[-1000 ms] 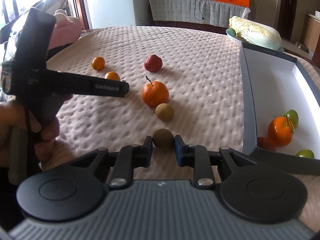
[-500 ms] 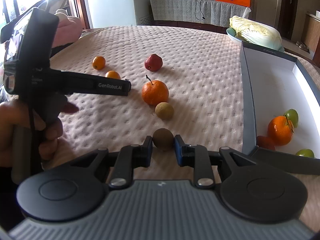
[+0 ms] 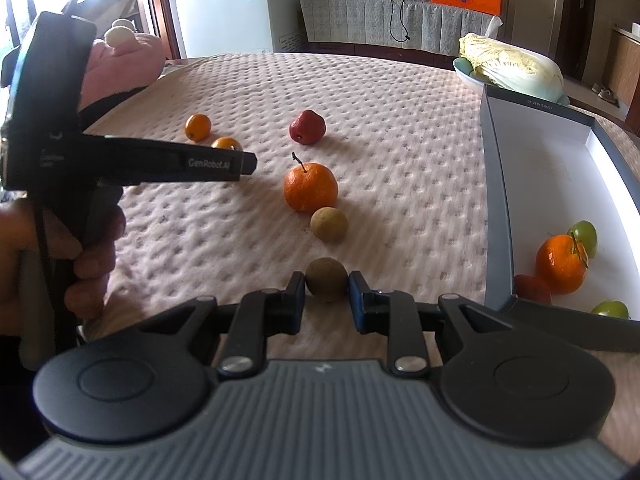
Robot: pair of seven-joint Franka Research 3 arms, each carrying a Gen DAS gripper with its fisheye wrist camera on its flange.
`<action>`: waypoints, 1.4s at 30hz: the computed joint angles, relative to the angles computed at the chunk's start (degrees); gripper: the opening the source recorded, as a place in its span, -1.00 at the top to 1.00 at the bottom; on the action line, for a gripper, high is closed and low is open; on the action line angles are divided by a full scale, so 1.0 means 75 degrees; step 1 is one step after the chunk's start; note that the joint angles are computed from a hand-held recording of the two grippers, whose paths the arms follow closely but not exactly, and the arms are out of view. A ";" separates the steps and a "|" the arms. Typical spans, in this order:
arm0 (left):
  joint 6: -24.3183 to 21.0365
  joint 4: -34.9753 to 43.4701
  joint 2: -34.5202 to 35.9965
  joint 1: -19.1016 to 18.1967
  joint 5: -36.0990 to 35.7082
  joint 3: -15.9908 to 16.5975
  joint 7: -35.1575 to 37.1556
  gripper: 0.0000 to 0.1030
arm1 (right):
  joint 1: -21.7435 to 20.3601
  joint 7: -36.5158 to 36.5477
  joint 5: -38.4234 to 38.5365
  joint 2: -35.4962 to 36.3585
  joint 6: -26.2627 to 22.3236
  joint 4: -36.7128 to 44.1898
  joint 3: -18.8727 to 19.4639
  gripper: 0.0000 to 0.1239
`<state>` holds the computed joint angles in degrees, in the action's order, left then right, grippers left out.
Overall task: Organize fruits
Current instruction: 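Close the left gripper on the oval orange fruit while the right holds the brown fruit, then carry the oval orange with the left gripper while the right carries the brown fruit over the box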
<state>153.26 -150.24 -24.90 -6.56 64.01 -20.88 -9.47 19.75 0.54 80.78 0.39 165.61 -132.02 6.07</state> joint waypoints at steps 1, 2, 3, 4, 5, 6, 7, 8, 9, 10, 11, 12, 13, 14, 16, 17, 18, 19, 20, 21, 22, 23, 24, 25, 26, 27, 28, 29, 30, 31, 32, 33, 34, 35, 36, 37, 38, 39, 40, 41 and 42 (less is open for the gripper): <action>-0.0042 0.0022 0.0041 -0.0027 -0.0050 -0.0002 0.0071 0.22 | -0.0003 0.0001 -0.0009 -0.0014 -0.0010 -0.0009 -0.0003 0.57; -0.0066 0.0030 0.0062 -0.0040 -0.0063 -0.0007 0.0095 0.22 | -0.0006 -0.0003 -0.0008 -0.0018 -0.0022 -0.0007 -0.0006 0.57; -0.0081 0.0037 0.0069 -0.0047 -0.0048 -0.0021 0.0085 0.23 | -0.0010 -0.0008 -0.0001 -0.0032 -0.0036 -0.0014 -0.0010 0.57; -0.0093 0.0046 0.0060 -0.0044 0.0004 -0.0045 0.0036 0.23 | -0.0013 -0.0024 0.0026 -0.0031 -0.0046 -0.0002 -0.0015 0.57; -0.0083 0.0045 0.0031 -0.0040 0.0071 -0.0060 -0.0032 0.23 | -0.0016 -0.0074 0.0103 -0.0029 -0.0051 0.0017 -0.0019 0.57; -0.0041 0.0026 -0.0015 -0.0035 0.0134 -0.0054 -0.0101 0.23 | -0.0020 -0.0126 0.0177 -0.0035 -0.0058 0.0027 -0.0023 0.57; 0.0003 0.0012 -0.0063 -0.0030 0.0196 -0.0055 -0.0175 0.23 | -0.0024 -0.0130 0.0194 -0.0035 -0.0071 0.0035 -0.0027 0.57; 0.0046 0.0005 -0.0101 -0.0021 0.0267 -0.0064 -0.0238 0.23 | -0.0027 -0.0125 0.0209 -0.0030 -0.0072 0.0044 -0.0029 0.57; 0.0043 0.0014 -0.0112 -0.0027 0.0298 -0.0079 -0.0243 0.23 | -0.0026 -0.0132 0.0222 -0.0020 -0.0057 0.0053 -0.0027 0.57; 0.0014 0.0011 -0.0126 -0.0053 0.0270 -0.0076 -0.0195 0.23 | -0.0027 -0.0127 0.0212 -0.0016 -0.0060 0.0056 -0.0026 0.57; -0.0005 0.0021 -0.0105 -0.0072 0.0232 -0.0064 -0.0133 0.23 | -0.0028 -0.0132 0.0218 -0.0019 -0.0070 0.0054 -0.0025 0.57; -0.0043 0.0029 -0.0077 -0.0102 0.0148 -0.0044 -0.0042 0.23 | -0.0032 -0.0136 0.0228 -0.0023 -0.0095 0.0057 -0.0027 0.57; -0.0096 0.0034 -0.0056 -0.0123 0.0070 -0.0034 0.0030 0.23 | -0.0043 -0.0130 0.0231 -0.0040 -0.0158 0.0061 -0.0037 0.57; -0.0112 0.0024 -0.0050 -0.0124 0.0037 -0.0023 0.0054 0.23 | -0.0064 -0.0116 0.0267 -0.0081 -0.0268 0.0062 -0.0058 0.57; -0.0082 -0.0003 -0.0078 -0.0106 0.0014 0.0005 0.0036 0.23 | -0.0113 0.0062 0.0084 -0.0185 -0.0512 0.0069 -0.0111 0.57; -0.0049 -0.0027 -0.0121 -0.0081 0.0047 0.0004 -0.0020 0.23 | -0.0137 0.0083 -0.0047 -0.0266 -0.0621 0.0088 -0.0141 0.57; -0.0014 -0.0045 -0.0161 -0.0059 0.0080 -0.0001 -0.0068 0.23 | -0.0156 0.0107 -0.0153 -0.0338 -0.0720 0.0115 -0.0171 0.57; 0.0015 -0.0065 -0.0194 -0.0041 0.0109 -0.0008 -0.0098 0.23 | -0.0191 0.0228 -0.0314 -0.0409 -0.0894 0.0160 -0.0219 0.57; 0.0039 -0.0080 -0.0217 -0.0028 0.0132 -0.0014 -0.0104 0.23 | -0.0244 0.0469 -0.0619 -0.0469 -0.1167 0.0233 -0.0284 0.57; 0.0048 -0.0089 -0.0226 -0.0025 0.0121 -0.0010 -0.0073 0.23 | -0.0282 0.0579 -0.0883 -0.0502 -0.1373 0.0303 -0.0329 0.57; 0.0043 -0.0095 -0.0232 -0.0027 0.0091 -0.0012 -0.0046 0.23 | -0.0300 0.0515 -0.1033 -0.0524 -0.1472 0.0361 -0.0356 0.57; 0.0047 -0.0109 -0.0244 -0.0023 0.0069 -0.0011 -0.0034 0.23 | -0.0308 0.0340 -0.1054 -0.0529 -0.1503 0.0395 -0.0376 0.57; 0.0053 -0.0122 -0.0262 -0.0014 0.0055 -0.0010 -0.0031 0.23 | -0.0318 0.0123 -0.0959 -0.0521 -0.1555 0.0409 -0.0404 0.57; 0.0050 -0.0137 -0.0287 -0.0006 0.0043 -0.0021 -0.0043 0.23 | -0.0339 -0.0062 -0.0779 -0.0491 -0.1633 0.0410 -0.0441 0.57; 0.0045 -0.0143 -0.0300 0.0007 0.0035 -0.0033 -0.0056 0.23 | -0.0368 -0.0189 -0.0505 -0.0435 -0.1687 0.0391 -0.0471 0.57; 0.0033 -0.0145 -0.0303 0.0016 0.0020 -0.0045 -0.0060 0.23 | -0.0409 -0.0107 -0.0260 -0.0357 -0.1725 0.0358 -0.0492 0.57; 0.0016 -0.0143 -0.0291 0.0017 -0.0004 -0.0053 -0.0051 0.23 | -0.0455 0.0432 -0.0484 -0.0253 -0.1742 0.0376 -0.0484 0.57; 0.0001 -0.0129 -0.0264 0.0016 -0.0034 -0.0054 -0.0022 0.23 | -0.0469 0.0876 -0.0729 -0.0189 -0.1590 0.0381 -0.0434 0.57; -0.0022 -0.0116 -0.0240 0.0012 -0.0057 -0.0063 -0.0002 0.23 | -0.0471 0.0785 -0.0617 -0.0192 -0.1499 0.0389 -0.0406 0.57; -0.0045 -0.0099 -0.0226 0.0014 -0.0058 -0.0078 -0.0004 0.23 | -0.0494 0.0495 -0.0382 -0.0205 -0.1552 0.0410 -0.0408 0.57; -0.0049 -0.0079 -0.0213 0.0026 -0.0029 -0.0092 -0.0032 0.23 | -0.0527 0.0302 -0.0171 -0.0219 -0.1646 0.0430 -0.0424 0.57; -0.0037 -0.0074 -0.0223 0.0029 0.0000 -0.0097 -0.0067 0.23 | -0.0546 0.0291 -0.0090 -0.0206 -0.1639 0.0442 -0.0423 0.57; -0.0020 -0.0074 -0.0233 0.0033 0.0033 -0.0105 -0.0114 0.23 | -0.0561 0.0366 -0.0112 -0.0179 -0.1586 0.0458 -0.0416 0.57; -0.0015 -0.0072 -0.0244 0.0030 0.0053 -0.0109 -0.0138 0.23 | -0.0564 0.0440 -0.0138 -0.0131 -0.1462 0.0483 -0.0398 0.57; -0.0014 -0.0065 -0.0236 0.0027 0.0072 -0.0114 -0.0143 0.23 | -0.0568 0.0424 -0.0090 -0.0120 -0.1356 0.0476 -0.0382 0.57; -0.0022 -0.0049 -0.0205 0.0021 0.0076 -0.0115 -0.0129 0.23 | -0.0580 0.0430 -0.0077 -0.0097 -0.1308 0.0497 -0.0379 0.57; -0.0041 -0.0037 -0.0175 0.0010 0.0071 -0.0117 -0.0114 0.23 | -0.0604 0.0427 -0.0057 -0.0092 -0.1321 0.0505 -0.0388 0.57; -0.0072 -0.0019 -0.0139 -0.0005 0.0053 -0.0115 -0.0089 0.23 | -0.0621 0.0418 -0.0031 -0.0086 -0.1319 0.0521 -0.0390 0.57; -0.0099 -0.0004 -0.0121 -0.0018 0.0036 -0.0109 -0.0082 0.23 | -0.0635 0.0381 0.0008 -0.0084 -0.1313 0.0530 -0.0391 0.57; -0.0132 0.0015 -0.0110 -0.0023 0.0031 -0.0112 -0.0106 0.23 | -0.0642 0.0324 0.0069 -0.0076 -0.1290 0.0545 -0.0385 0.57; -0.0152 0.0023 -0.0117 -0.0020 0.0041 -0.0114 -0.0167 0.23 | -0.0647 0.0200 0.0206 -0.0072 -0.1251 0.0562 -0.0381 0.57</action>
<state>152.12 -150.06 -25.78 -6.71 64.32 -21.73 -10.72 14.90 2.05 82.33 -0.15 156.22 -127.81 3.22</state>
